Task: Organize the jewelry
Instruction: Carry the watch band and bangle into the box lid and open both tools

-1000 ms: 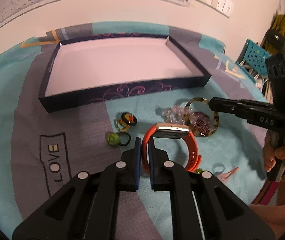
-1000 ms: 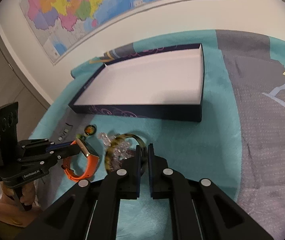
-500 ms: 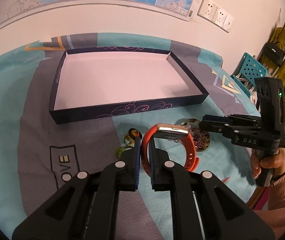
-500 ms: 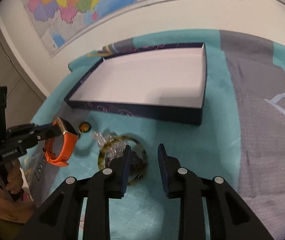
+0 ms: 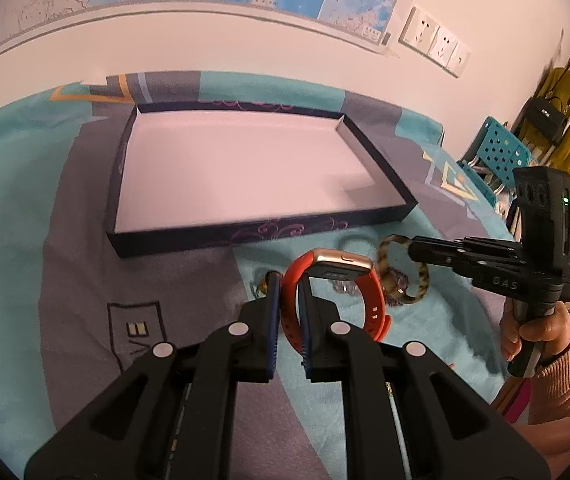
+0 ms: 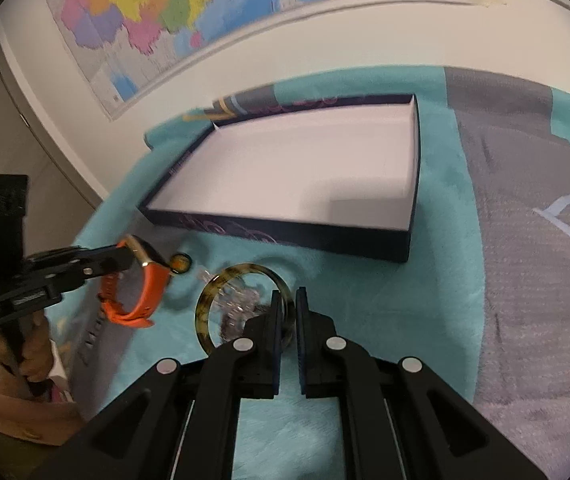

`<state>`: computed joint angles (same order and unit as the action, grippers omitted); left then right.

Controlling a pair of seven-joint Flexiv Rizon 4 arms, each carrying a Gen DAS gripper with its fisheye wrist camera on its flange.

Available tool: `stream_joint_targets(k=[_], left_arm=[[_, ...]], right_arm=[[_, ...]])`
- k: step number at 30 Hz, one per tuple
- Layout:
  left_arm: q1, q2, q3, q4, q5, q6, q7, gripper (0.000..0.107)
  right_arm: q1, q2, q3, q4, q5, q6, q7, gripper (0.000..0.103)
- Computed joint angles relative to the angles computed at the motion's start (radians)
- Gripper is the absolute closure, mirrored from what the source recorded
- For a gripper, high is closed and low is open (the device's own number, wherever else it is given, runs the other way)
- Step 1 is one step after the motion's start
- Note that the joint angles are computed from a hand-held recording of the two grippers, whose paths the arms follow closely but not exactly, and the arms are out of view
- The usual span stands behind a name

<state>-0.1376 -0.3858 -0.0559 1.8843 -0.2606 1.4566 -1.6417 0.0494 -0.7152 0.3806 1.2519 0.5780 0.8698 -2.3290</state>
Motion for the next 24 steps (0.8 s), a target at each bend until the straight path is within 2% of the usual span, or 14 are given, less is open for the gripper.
stream_joint_targets(k=[4, 11, 16, 20, 24], left_arm=[[0.033, 0.003, -0.029, -0.007, -0.03, 0.012, 0.029, 0.097], [0.06, -0.044, -0.019, -0.106, -0.051, -0.003, 0.041, 0.097], [0.033, -0.137, 0.055, -0.265, -0.017, -0.077, -0.015, 0.097], [0.038, -0.221, 0.078, -0.39, 0.001, -0.147, -0.062, 0.097], [0.034, -0.297, 0.117, -0.51, 0.036, -0.225, -0.129, 0.097]], right_arm=[[-0.013, 0.009, 0.014, -0.02, 0.026, -0.007, -0.019, 0.098], [0.048, -0.047, -0.021, -0.135, -0.023, 0.03, 0.027, 0.098], [0.117, -0.141, -0.059, -0.29, -0.122, 0.026, 0.116, 0.098], [0.188, -0.235, -0.109, -0.428, -0.229, 0.035, 0.203, 0.098], [0.234, -0.35, -0.137, -0.616, -0.319, -0.048, 0.287, 0.098]])
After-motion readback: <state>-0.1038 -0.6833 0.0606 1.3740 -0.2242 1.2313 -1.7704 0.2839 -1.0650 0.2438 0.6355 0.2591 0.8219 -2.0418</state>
